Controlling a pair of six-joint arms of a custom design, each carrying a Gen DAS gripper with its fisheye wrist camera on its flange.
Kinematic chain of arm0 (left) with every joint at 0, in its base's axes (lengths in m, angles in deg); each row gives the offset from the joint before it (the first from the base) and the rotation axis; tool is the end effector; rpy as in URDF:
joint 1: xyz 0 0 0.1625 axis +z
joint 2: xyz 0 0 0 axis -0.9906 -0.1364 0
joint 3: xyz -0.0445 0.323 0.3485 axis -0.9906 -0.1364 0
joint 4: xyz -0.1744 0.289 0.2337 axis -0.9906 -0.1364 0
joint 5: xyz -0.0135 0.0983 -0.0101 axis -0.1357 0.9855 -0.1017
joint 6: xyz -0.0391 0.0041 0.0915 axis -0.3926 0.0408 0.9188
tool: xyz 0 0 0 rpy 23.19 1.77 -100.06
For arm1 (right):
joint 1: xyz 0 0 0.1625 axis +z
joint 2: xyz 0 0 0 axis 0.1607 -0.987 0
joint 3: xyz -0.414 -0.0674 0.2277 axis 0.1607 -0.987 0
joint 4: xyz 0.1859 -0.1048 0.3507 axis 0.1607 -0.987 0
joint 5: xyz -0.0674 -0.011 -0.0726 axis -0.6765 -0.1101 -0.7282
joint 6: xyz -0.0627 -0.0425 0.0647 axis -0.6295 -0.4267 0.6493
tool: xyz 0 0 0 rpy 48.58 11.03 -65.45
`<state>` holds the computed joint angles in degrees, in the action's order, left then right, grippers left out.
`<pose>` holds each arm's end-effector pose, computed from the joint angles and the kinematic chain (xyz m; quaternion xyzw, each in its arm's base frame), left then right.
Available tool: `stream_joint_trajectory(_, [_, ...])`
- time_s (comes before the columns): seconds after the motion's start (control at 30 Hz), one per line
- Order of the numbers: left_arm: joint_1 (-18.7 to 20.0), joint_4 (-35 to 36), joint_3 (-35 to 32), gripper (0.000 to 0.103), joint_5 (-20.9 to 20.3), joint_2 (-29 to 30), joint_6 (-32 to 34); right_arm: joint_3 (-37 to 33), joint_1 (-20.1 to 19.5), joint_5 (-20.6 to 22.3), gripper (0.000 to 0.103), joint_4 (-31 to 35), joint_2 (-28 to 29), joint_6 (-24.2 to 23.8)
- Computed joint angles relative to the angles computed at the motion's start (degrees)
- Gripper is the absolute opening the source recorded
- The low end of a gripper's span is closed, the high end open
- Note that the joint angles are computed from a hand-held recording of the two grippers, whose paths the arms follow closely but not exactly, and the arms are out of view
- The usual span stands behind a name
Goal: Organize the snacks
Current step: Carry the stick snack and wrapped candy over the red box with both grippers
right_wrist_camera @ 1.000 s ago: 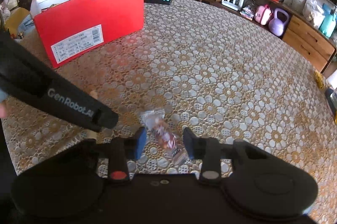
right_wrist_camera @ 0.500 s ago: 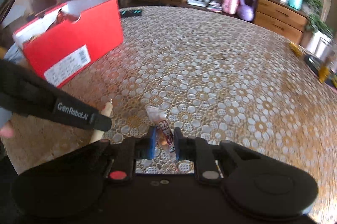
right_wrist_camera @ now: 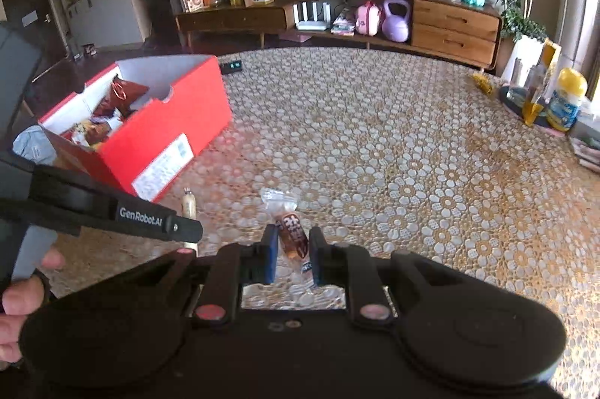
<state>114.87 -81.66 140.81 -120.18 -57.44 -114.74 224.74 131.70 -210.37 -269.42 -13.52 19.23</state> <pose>-0.0958 -0.2917 0.2522 0.1290 0.9369 -0.2075 0.2501 0.3674 -0.2232 0.0514 0.1906 -0.8860 0.3171 0.2796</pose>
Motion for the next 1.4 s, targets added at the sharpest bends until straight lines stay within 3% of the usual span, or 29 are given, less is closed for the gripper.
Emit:
stream_joint_trajectory(0.23, [-3.43,11.91,-2.49,0.011,-0.44,-10.78,0.33,-4.66,5.42,-2.12,0.015,7.33,-0.54,4.22])
stream_joint_trajectory(0.4, [-5.4,18.8,-5.75,0.011,0.54,-15.7,1.78,-8.67,7.56,-2.4,0.015,11.07,0.02,2.63])
stream_joint_trajectory(0.7, [-5.03,25.72,-11.76,0.011,4.58,-19.59,6.48,-16.25,9.62,-2.67,0.015,12.77,2.65,-0.44])
stream_joint_trajectory(1.0, [0.47,22.15,-16.48,0.011,8.77,-19.69,14.89,-24.36,9.6,-1.94,0.015,12.67,7.44,-4.89])
stream_joint_trajectory(1.4, [13.31,10.55,-21.54,0.011,11.17,-14.51,31.11,-34.39,7.41,0.3,0.015,15.25,14.35,-7.81])
